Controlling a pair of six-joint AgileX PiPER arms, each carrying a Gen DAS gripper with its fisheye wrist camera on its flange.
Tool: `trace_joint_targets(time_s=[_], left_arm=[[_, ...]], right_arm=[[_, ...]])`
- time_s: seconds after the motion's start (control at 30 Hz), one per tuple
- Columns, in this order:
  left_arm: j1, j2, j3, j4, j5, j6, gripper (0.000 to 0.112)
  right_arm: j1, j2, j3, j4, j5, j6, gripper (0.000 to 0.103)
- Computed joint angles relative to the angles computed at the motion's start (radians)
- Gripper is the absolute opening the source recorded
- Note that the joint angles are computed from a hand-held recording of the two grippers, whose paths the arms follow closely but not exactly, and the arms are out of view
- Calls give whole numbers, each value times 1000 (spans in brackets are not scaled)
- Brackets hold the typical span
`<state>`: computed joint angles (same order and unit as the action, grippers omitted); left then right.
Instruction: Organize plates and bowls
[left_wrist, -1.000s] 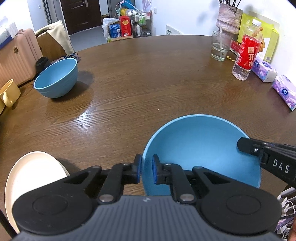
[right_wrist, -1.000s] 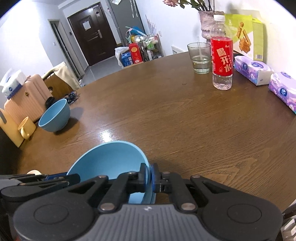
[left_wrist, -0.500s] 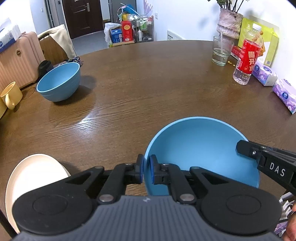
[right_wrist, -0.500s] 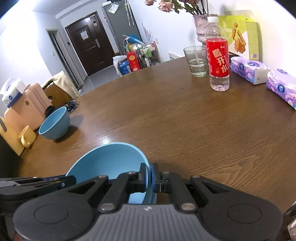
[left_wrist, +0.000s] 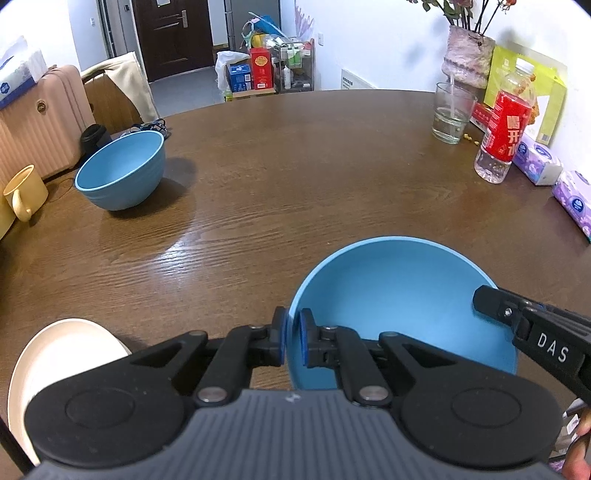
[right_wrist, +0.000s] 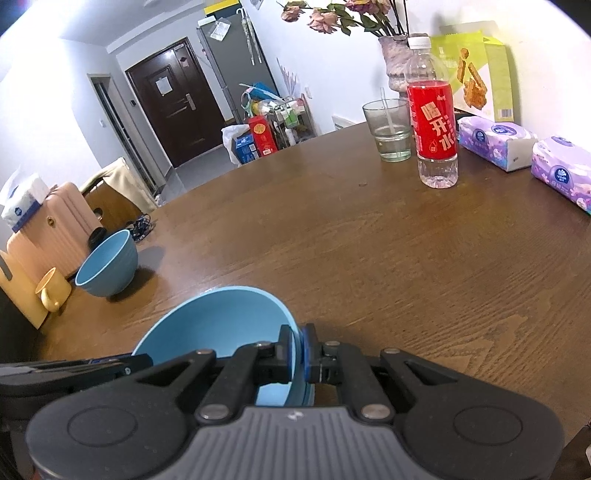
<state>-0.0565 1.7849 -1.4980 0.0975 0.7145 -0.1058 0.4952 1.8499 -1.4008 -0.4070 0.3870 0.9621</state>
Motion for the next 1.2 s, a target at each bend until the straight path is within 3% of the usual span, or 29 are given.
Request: trace_joint_targets(time_s=[0.47,0.57,0.63,0.7,0.73,0.77,0.8,0.87,1.07,1.2], left_arm=[[19,16,-23,-22,10,21,9],[31,4,-16,-43,10,44,12],[41,-11,-9,-55,10,59,20],[55,-32,0,-59,9,58,60],[62,-48,12,-53,-3,49,69],[73,-68,24,-49,-17,45,82],[83,-82,31,-54,-25,50,90],[114,-109,34,-95,-27,84,102],[185,-170,10,-137,2,141,103],[248,-196,-19,-170,19,203,103]], right_arm=[[0,23,-38,47,11,-49,6],[-17,16,-42,139,16,-134,11],[-23,8,-47,148,33,-147,15],[-24,-7,-44,142,44,-156,33],[-24,-14,-43,137,48,-158,40],[-18,-24,-42,112,56,-144,56],[-12,-33,-39,84,58,-126,71],[1,-51,-40,49,65,-111,88],[49,-56,-160,86,176,-211,103],[100,-21,-296,79,277,-247,103]])
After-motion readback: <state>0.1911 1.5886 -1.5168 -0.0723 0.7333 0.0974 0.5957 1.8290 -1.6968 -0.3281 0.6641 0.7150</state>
